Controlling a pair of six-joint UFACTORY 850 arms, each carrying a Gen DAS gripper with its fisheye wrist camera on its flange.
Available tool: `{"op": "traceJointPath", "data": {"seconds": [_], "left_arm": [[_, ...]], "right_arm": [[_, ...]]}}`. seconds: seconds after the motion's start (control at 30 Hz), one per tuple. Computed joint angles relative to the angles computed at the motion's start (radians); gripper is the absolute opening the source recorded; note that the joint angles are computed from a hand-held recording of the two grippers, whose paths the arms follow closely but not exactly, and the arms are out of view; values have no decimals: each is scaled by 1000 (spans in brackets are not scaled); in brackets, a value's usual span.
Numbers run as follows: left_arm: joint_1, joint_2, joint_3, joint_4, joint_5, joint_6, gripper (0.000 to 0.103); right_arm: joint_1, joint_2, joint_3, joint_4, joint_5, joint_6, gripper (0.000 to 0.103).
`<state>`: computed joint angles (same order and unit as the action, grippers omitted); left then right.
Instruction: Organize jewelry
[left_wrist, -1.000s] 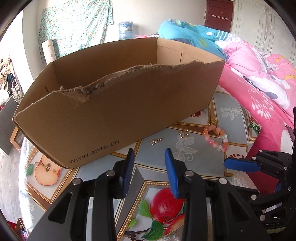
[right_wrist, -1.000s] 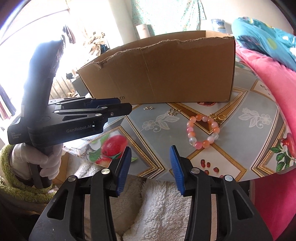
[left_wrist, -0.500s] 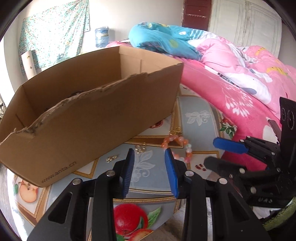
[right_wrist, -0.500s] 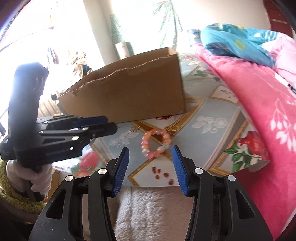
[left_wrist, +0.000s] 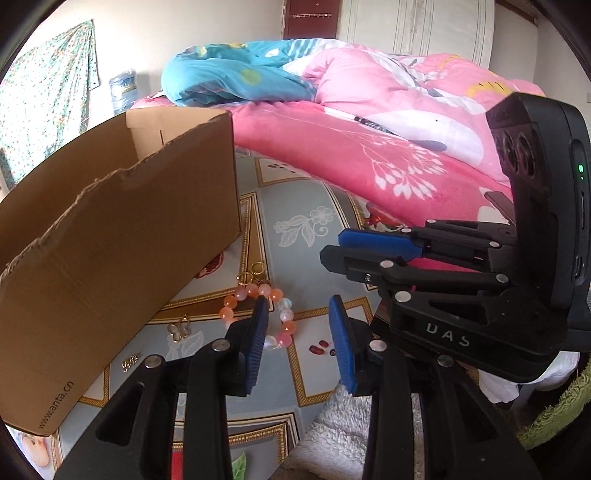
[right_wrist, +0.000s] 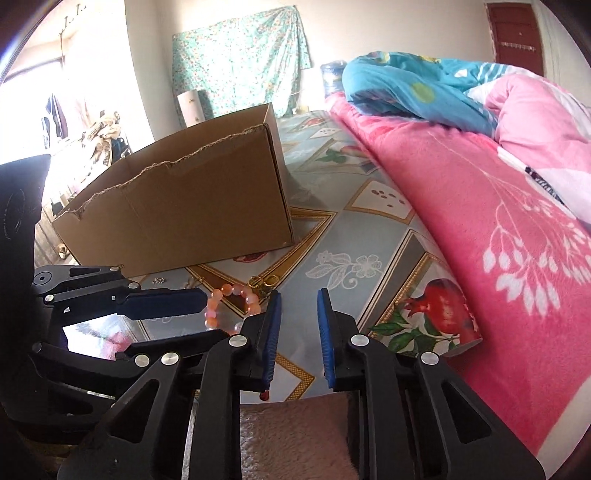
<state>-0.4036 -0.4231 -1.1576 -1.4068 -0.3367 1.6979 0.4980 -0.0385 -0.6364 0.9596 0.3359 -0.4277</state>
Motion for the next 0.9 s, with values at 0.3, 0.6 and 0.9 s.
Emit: {"op": "traceJointPath", "data": {"seconds": [0.3, 0.6, 0.9], "left_arm": [[-18, -43, -53, 192, 25, -159, 33], [-37, -74, -84, 401, 57, -365, 33], [-44, -74, -74, 369, 86, -332, 15]], "right_arm": [[-19, -9, 1, -15, -15, 37, 17], [-33, -5, 16, -83, -6, 127, 17], [-39, -1, 24, -134, -6, 184, 17]]}}
